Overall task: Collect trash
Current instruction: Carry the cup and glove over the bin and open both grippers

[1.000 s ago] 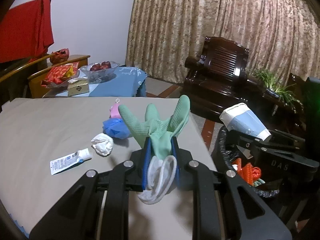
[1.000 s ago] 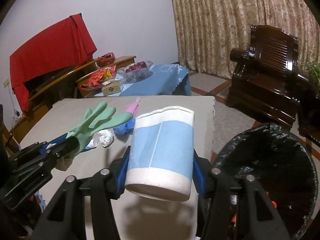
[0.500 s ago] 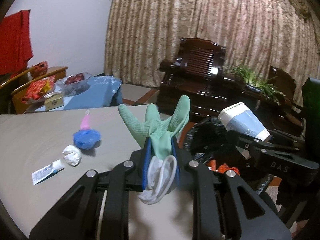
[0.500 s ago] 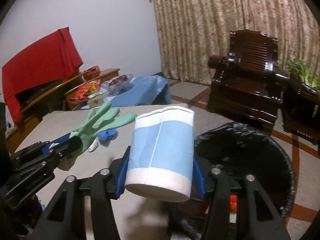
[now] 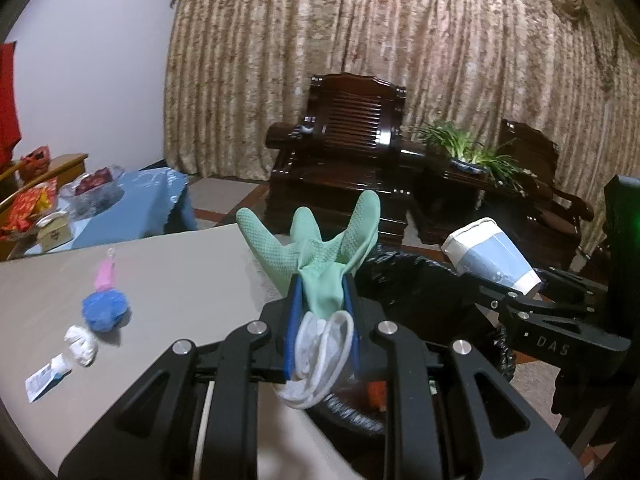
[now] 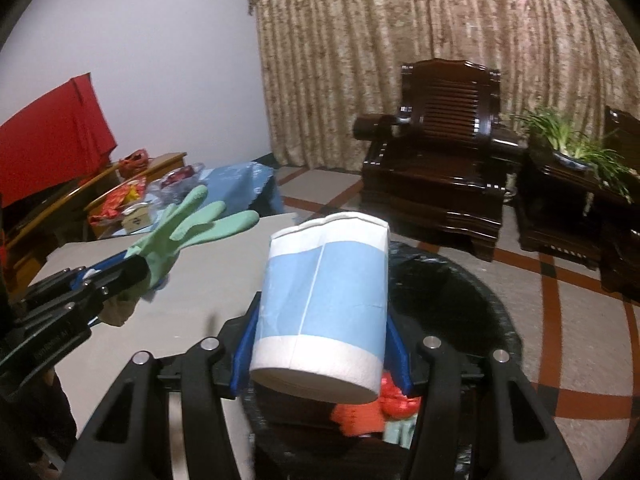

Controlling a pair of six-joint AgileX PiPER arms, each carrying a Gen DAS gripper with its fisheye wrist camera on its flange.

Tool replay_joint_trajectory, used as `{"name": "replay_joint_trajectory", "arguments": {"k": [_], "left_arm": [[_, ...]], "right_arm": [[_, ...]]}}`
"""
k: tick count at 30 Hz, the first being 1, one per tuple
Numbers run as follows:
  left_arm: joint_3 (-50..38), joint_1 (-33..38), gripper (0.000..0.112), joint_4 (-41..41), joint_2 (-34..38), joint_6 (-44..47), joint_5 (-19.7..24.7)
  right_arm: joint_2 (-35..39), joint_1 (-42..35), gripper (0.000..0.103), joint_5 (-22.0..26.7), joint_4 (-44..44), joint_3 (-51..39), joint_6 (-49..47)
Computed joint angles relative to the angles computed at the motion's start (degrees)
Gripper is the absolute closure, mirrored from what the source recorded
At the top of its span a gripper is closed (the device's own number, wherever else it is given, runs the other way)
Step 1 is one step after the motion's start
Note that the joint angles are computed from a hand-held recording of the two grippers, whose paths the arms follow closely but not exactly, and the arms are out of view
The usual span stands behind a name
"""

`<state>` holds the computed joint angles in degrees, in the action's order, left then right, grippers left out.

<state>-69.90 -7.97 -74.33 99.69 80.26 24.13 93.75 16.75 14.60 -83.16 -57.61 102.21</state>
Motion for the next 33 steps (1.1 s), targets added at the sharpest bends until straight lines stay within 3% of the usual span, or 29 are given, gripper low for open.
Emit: {"name": "replay_joint_trajectory", "arguments": {"k": [11,13,17,19,23,25,27,33], "left_arm": [[-6.71,-7.36,0.093,5.22,7.56,-5.93,-1.78],[-8.63,-7.92,0.090,7.69,9.37,-8.58,-1.06],[-10.29,-8.65,0.078,8.31,11.37,-9.36,-1.13],[-9.63,-8.33,0.059,6.49,11.14,-7.16,-1.22],[-7.84,-7.31,0.046,4.40,9.85,-4.57,-2.35],[-7.11,-6.97,0.033,4.98,8.88,-5.30,-3.11],[-5.73,-6.30,0.028,4.33,7.51,-4.48,-3.80],[-1.23,-2.43,0.022,2.69,3.15,-1.86,-4.91]], "right_arm": [[0.81,-6.46,0.049,-1.54,-4.27,2.43,3.49],[1.52,-7.68,0.042,-2.15,-3.76,2.32,2.57],[2.69,-8.41,0.030,-1.29,-0.13,2.15,-1.54],[2.68,-8.55,0.019,-0.95,-0.12,2.55,-1.30],[2.17,-8.07,0.006,-0.49,-2.86,3.45,2.29],[2.13,-7.59,0.006,-0.35,-0.87,3.14,0.58],[2.02,-6.62,0.006,-0.11,1.82,2.67,-1.80],[2.36,-3.69,0.006,0.00,1.75,1.11,-1.21]]}}
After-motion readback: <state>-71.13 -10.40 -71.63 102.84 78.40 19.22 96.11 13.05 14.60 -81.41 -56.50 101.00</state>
